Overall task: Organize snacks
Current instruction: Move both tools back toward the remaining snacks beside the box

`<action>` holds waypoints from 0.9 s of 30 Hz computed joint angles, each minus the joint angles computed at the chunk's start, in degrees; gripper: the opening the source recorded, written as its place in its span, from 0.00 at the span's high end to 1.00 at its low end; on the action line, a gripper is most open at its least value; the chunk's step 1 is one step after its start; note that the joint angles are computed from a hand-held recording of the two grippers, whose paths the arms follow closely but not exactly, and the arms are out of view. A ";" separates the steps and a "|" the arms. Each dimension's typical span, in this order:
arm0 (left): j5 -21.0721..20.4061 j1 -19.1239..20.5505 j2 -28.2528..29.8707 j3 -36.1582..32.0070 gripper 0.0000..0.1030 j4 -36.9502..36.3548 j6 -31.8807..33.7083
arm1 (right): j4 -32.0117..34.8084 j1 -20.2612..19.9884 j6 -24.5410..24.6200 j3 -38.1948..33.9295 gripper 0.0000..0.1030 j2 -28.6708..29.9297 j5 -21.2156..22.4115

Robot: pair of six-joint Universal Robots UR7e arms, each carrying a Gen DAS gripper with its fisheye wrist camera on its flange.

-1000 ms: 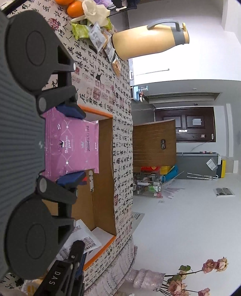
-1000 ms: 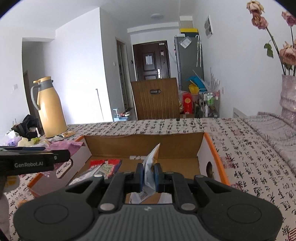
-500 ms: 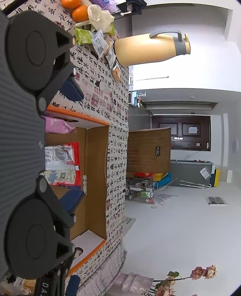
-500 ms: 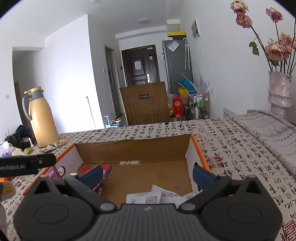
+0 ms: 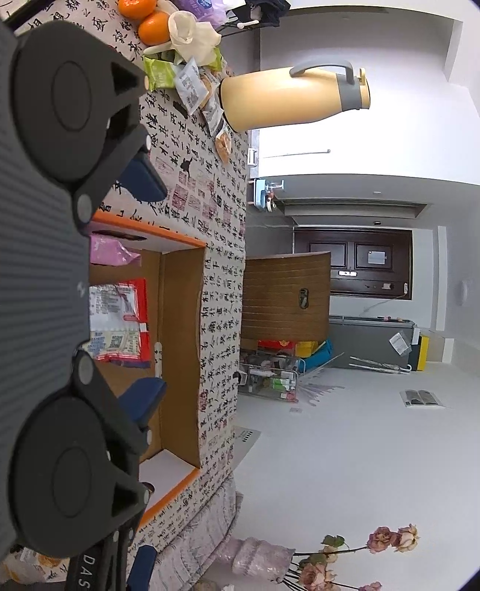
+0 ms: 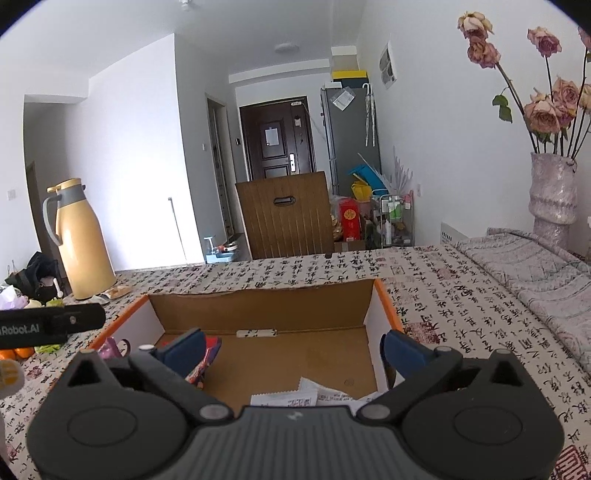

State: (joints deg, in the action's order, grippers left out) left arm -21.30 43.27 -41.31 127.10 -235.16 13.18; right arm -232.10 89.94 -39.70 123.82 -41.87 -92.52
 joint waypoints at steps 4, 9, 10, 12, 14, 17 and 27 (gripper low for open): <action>0.51 -1.04 -0.30 0.33 0.00 -0.73 0.45 | -0.81 0.16 -0.38 0.96 0.00 -0.65 0.02; 0.94 -2.25 -0.84 1.29 0.00 -1.20 0.51 | -2.36 -0.03 -1.28 2.89 0.00 -1.62 -0.13; 1.11 -2.52 -0.92 1.60 0.00 -1.19 0.31 | -2.88 -0.15 -1.57 3.37 0.00 -1.79 -0.30; 1.35 -2.98 -1.05 2.39 0.00 -1.18 -0.21 | -3.50 -0.56 -2.12 4.26 0.00 -2.15 -0.35; 1.78 -3.44 -1.23 3.48 0.00 -0.66 -1.37 | -4.00 -1.12 -2.77 5.29 0.00 -2.59 -0.50; 2.28 -4.02 -1.81 5.45 0.00 0.79 -4.14 | -4.79 -1.88 -3.83 6.73 0.00 -3.14 -1.08; 4.93 -5.44 -3.29 12.05 0.00 3.55 -11.01 | -6.97 -5.74 -7.25 11.42 0.00 -5.20 -3.34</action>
